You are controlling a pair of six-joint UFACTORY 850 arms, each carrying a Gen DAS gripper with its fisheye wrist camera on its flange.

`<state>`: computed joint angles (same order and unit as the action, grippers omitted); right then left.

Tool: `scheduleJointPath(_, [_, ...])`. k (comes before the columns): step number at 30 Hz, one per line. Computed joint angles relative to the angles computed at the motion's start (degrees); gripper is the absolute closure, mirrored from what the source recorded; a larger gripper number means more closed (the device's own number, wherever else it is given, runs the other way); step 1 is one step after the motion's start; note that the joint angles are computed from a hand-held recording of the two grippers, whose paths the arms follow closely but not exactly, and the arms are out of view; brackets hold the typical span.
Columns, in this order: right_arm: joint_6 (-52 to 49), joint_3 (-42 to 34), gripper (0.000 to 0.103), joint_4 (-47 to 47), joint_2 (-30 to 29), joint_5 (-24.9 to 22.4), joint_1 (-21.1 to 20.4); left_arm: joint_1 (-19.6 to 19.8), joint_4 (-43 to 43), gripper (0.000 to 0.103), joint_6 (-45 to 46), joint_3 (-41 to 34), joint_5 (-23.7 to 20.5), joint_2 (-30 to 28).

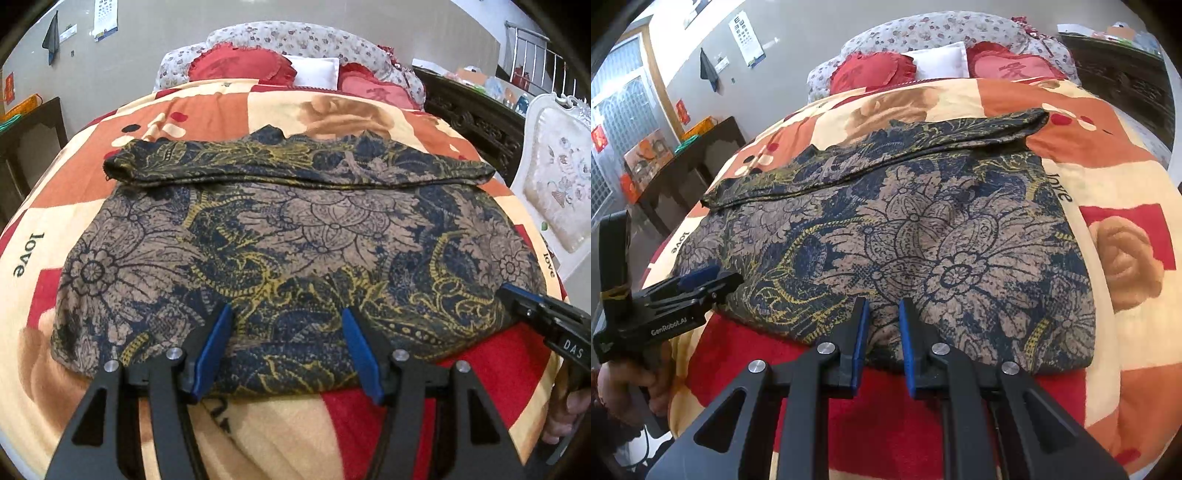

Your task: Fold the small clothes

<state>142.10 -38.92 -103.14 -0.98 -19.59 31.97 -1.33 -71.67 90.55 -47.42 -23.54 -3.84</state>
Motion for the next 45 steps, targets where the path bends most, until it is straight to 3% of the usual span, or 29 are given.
scheduleJointPath(7, [1.62,0.3,0.086,-1.23,-0.07,-1.16,0.5,0.23,0.58,0.038,-0.64,-0.1,-0.43,-0.03])
scheduleJointPath(10, [-1.12,-0.17,0.086,2.41,0.4,1.0,-0.28,0.51,9.78,0.038,-10.76,-2.68,-2.99,-1.07])
scheduleJointPath(12, [-11.7,-1.42,0.086,12.43,0.98,4.85,-1.89,0.98,18.61,0.038,-21.14,-6.83,-7.29,-2.99])
scheduleJointPath(14, [-23.69,-2.79,0.086,23.41,1.66,6.7,-3.28,1.83,19.3,0.038,-24.51,-10.42,-9.11,-4.26])
scheduleJointPath(15, [-27.94,-3.6,0.086,26.84,2.18,5.22,-3.47,2.16,17.87,0.038,-24.03,-12.04,-9.03,-4.99])
scheduleJointPath(18, [-29.51,-6.06,0.085,25.78,2.84,2.44,-5.07,1.87,18.23,0.037,-25.31,-17.17,-9.42,-8.53])
scheduleJointPath(21, [-34.69,-9.7,0.084,29.08,0.5,5.38,-8.76,0.78,23.71,0.037,-31.53,-23.14,-11.77,-14.03])
scheduleJointPath(25, [-57.84,-15.3,0.084,49.8,-5.34,6.94,-12.5,-1.32,32.99,0.037,-37.97,-24.11,-9.28,-15.89])
scheduleJointPath(29, [-81.59,-19.49,0.084,72.93,-10.7,2.03,-14.27,-2.71,36.32,0.031,-36.26,-22.14,-6.19,-14.61])
scheduleJointPath(33, [-87.37,-19.25,0.084,79.16,-11.37,6.73,-16.69,-3.39,37.47,0.028,-38.92,-25.42,-6.11,-17.07])
scheduleJointPath(36, [-88.96,-20.95,0.084,79.78,-12.42,7.93,-18.0,-4.74,40.95,0.028,-43.08,-30.61,-4.8,-20.32])
scheduleJointPath(38, [-84.84,-22.79,0.084,74.79,-13.57,9.14,-18.92,-5.4,41.89,0.028,-45.57,-36.86,-4.63,-23.97])
scheduleJointPath(42, [-61.19,-25.46,0.084,50.81,-14.21,9.79,-20.86,-5.96,47.88,0.028,-55.43,-47.79,-2.0,-29.29])
scheduleJointPath(45, [-43.2,-24.58,0.084,33.5,-12.56,8.93,-21.4,-4.23,39.98,0.028,-52.33,-49.91,-1.29,-29.29])
